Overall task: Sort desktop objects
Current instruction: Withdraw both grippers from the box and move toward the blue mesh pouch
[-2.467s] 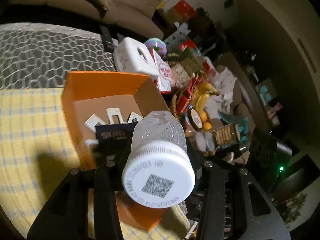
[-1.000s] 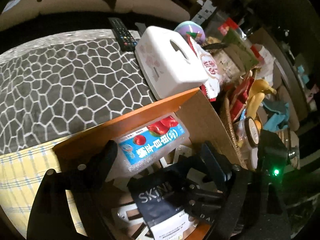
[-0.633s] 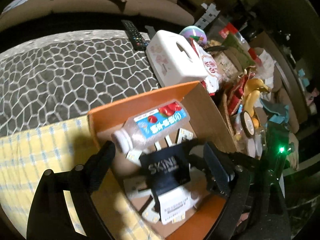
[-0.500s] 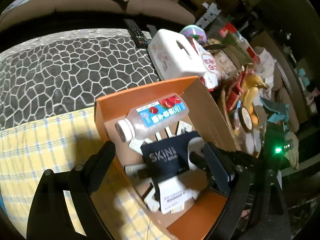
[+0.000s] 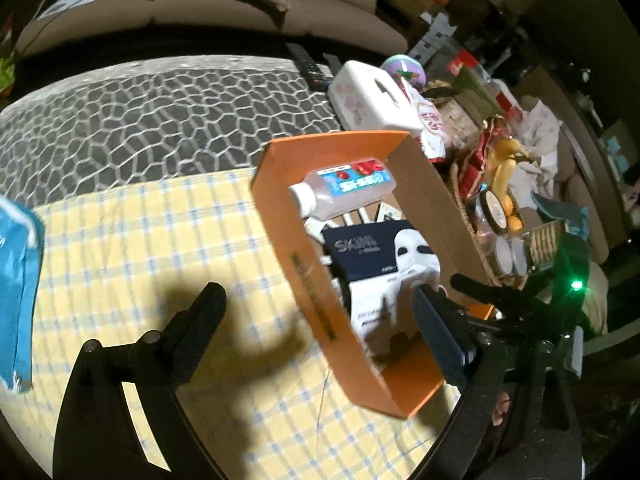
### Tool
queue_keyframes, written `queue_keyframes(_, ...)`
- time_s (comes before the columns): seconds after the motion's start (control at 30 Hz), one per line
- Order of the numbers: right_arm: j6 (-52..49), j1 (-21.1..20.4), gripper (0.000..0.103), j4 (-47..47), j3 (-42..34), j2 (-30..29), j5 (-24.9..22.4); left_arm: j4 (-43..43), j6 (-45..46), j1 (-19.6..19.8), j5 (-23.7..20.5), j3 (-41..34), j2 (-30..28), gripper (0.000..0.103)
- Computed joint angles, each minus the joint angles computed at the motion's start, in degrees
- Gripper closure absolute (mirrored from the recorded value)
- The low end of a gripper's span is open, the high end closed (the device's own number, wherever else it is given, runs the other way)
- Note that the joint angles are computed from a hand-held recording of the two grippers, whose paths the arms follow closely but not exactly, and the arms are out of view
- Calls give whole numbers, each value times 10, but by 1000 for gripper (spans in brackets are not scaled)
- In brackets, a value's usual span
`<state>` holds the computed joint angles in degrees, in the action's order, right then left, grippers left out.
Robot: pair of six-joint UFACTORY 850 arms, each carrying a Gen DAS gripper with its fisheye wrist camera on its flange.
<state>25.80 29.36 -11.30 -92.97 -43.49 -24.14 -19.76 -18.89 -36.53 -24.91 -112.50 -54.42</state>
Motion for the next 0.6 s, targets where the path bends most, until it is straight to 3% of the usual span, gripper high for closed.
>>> queue_keyframes(0.27,34,27,38,-29,28,30,6,29,-37,4,55,139,90,9)
queue_keyframes(0.37,49,37,29,-40,35,39,9,47,-58,5,74,184,118,0)
queue_keyframes(0.6,92,64,0,-65,36,46,3,26,-47,13,101,275,178,0)
